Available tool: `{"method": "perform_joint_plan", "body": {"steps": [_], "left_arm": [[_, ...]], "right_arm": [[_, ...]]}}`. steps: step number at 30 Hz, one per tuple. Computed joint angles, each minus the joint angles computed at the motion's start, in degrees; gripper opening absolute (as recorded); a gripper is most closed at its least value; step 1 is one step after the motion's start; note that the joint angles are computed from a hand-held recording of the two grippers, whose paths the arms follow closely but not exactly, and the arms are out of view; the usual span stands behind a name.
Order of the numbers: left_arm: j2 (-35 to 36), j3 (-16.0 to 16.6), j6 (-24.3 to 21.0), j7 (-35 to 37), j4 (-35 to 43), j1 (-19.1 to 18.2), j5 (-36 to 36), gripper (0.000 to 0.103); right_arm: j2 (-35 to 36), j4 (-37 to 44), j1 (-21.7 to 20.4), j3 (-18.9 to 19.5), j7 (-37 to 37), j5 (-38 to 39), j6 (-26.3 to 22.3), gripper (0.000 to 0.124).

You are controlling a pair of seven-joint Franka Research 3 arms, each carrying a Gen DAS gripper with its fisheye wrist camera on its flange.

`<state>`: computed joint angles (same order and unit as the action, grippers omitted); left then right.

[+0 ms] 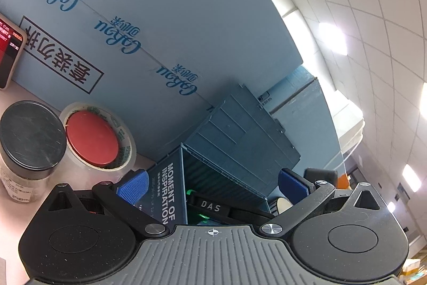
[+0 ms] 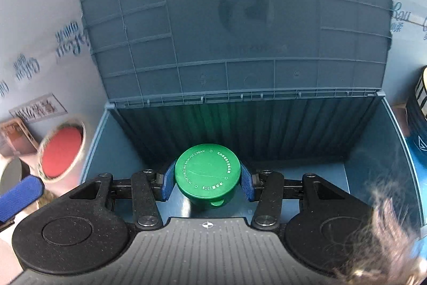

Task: Organize rigid objects
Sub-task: 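Carry the green jar into the blue box and open the right gripper, then grasp the green tube with the right gripper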

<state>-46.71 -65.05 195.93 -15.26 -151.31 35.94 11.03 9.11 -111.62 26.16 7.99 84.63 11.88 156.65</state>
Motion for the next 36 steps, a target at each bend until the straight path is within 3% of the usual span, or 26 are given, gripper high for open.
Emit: {"method": "perform_joint_plan", "body": {"steps": [7, 9, 12, 16, 19, 22, 25, 27, 30, 32, 36], "left_arm": [[-0.5, 0.0, -0.5, -0.2, 0.2, -0.1, 0.3, 0.103], [-0.4, 0.1, -0.6, -0.2, 0.3, -0.2, 0.6, 0.103], [-0.6, 0.2, -0.5, -0.2, 0.3, -0.3, 0.8, 0.103], [-1.8, 0.5, -0.4, 0.2, 0.5, -0.6, 0.9, 0.103], [-2.0, 1.1, -1.9, 1.2, 1.4, -1.4, 1.9, 0.103], [-1.2, 1.6, -4.1, 2.6, 3.1, -2.2, 3.8, 0.103], [-0.4, 1.7, -4.8, 3.8, 4.8, -2.3, 5.5, 0.103], [0.3, 1.4, -5.8, 4.7, 6.2, -2.3, 6.7, 0.103], [2.3, 0.8, -7.7, 6.9, 8.9, -2.1, 9.2, 0.103], [4.2, 0.1, -8.7, 8.5, 10.7, -1.9, 10.9, 0.103], [8.5, -1.6, -8.7, 12.2, 13.8, -1.0, 14.4, 0.103]], "right_arm": [[2.7, 4.3, 0.5, -0.8, 3.2, -2.9, -5.4, 0.047], [4.4, 6.6, 0.8, -0.4, 3.9, -2.3, -6.3, 0.055], [3.1, 5.1, 0.5, -0.4, 3.1, -1.6, -4.6, 0.073], [-1.5, 0.6, -0.9, 0.3, -0.7, 2.5, -0.4, 0.079], [-7.7, -5.6, -2.3, 0.9, -7.5, 10.5, 4.1, 0.080], [-14.1, -12.6, -1.6, -0.5, -20.8, 25.4, 8.5, 0.081], [-19.2, -17.2, 1.0, -3.7, -31.8, 37.2, 11.3, 0.084], [-22.5, -19.7, 4.2, -7.6, -43.0, 48.9, 12.2, 0.088], [-27.7, -23.5, 5.8, -11.0, -57.3, 61.6, 13.5, 0.096], [-30.3, -25.9, 4.8, -11.6, -63.4, 65.7, 14.5, 0.096], [-33.6, -30.9, -0.6, -10.7, -61.0, 59.9, 15.1, 0.096]]}}
